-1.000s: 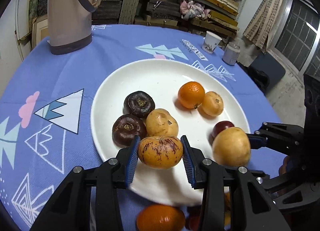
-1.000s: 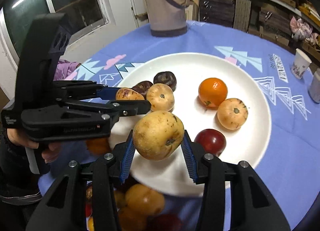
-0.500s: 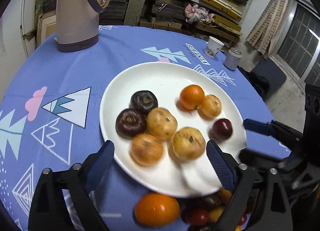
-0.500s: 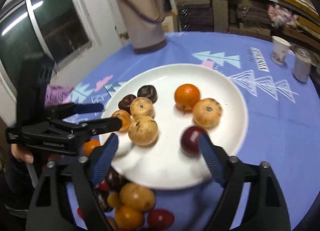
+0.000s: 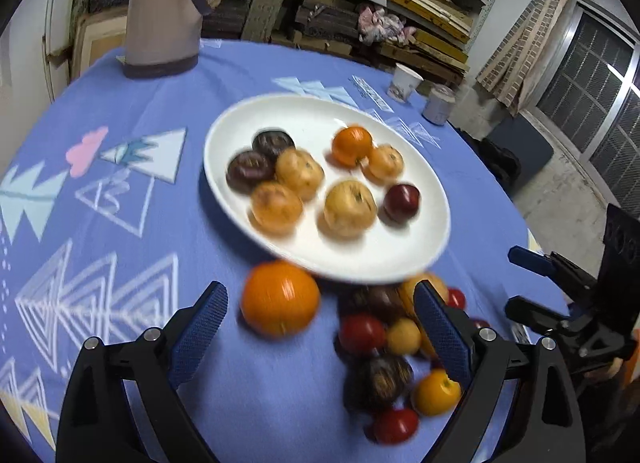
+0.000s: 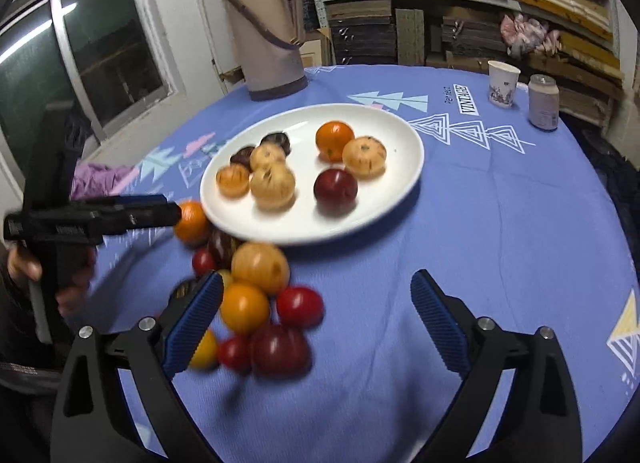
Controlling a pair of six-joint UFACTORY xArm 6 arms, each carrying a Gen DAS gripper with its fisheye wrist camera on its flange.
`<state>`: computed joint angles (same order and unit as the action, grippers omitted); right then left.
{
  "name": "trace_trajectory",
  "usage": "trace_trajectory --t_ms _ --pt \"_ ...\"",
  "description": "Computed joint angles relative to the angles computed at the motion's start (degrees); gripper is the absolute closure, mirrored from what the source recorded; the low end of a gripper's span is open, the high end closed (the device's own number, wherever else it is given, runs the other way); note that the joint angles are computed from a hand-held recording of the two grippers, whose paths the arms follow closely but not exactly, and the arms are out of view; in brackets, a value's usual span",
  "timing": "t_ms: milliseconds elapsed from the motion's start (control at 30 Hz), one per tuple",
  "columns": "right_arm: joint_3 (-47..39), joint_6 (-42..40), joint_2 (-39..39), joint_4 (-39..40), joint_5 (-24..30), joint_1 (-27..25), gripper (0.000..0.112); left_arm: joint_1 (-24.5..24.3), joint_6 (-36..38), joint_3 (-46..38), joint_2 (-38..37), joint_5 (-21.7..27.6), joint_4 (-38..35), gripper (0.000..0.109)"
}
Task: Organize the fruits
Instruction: 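Grasp a dark red plum with the right tool while the left tool grasps a red cherry tomato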
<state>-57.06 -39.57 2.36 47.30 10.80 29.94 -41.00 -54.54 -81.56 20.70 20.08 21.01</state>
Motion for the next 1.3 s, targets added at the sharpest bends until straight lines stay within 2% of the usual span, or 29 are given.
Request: trace_trajectory --t_ms 67,100,133,300,333,400,467,567,600,667,800,900,1167,1300 --pt "2.9 -1.4 -1.7 -0.2 -2.0 1.0 0.026 -0.8 1.9 2.1 -1.1 -1.2 -2.9 0.014" --pt "4.1 -1.1 -2.5 -0.8 -1.8 1.0 0.036 -1.1 0.7 2.7 -1.5 -1.2 -2.0 0.014" --pt "4.9 -0.1 -2.9 -1.8 -1.2 1.0 0.041 -1.3 -0.4 3.0 -1.7 -0.8 -1.1 0.014" --pt "7.5 2.1 -3.6 -2.9 -1.3 1.7 0.041 -2.8 -3.0 5.6 -3.2 -0.1 0.1 0.014" --pt "7.6 2.7 -3.4 -3.2 -1.4 1.9 0.044 -3.0 -3.7 6.0 -3.5 0.2 0.8 0.014" --pt "7.5 7.6 -2.5 -8.2 -1.4 2.0 0.055 -3.6 -5.0 6.5 -3.9 1.0 2.2 0.014" --pt "6.9 9.1 -1.8 -8.7 -1.4 2.4 0.056 -3.9 -5.8 7.3 -4.3 0.8 3.3 0.014" --pt "6.7 17.7 -0.6 -19.4 -3.1 2.8 0.059 -4.4 -5.5 7.4 -4.3 1.5 3.5 0.014" --pt "6.1 18.2 -0.1 -20.1 -2.6 2.9 0.064 -4.6 -5.1 7.2 -4.2 1.7 3.2 0.014" --pt "5.1 16.0 0.6 -16.7 -2.1 3.1 0.071 -4.8 -4.5 6.9 -3.8 1.7 2.7 0.014" --pt "3.7 6.9 0.8 -5.3 0.7 2.8 0.073 -5.3 -1.2 5.5 -2.5 2.2 -0.6 0.014" --pt "3.3 1.2 0.0 3.4 4.8 1.3 0.074 -5.6 -0.1 4.8 -2.0 2.5 -1.0 0.014" --pt "7.9 -0.9 -5.2 3.6 4.4 0.3 0.073 -7.1 6.1 3.7 -0.9 2.5 -5.1 0.014" --pt "9.1 0.7 -5.8 1.5 4.0 0.3 0.073 -7.8 5.6 2.9 -0.2 3.5 -2.4 0.014"
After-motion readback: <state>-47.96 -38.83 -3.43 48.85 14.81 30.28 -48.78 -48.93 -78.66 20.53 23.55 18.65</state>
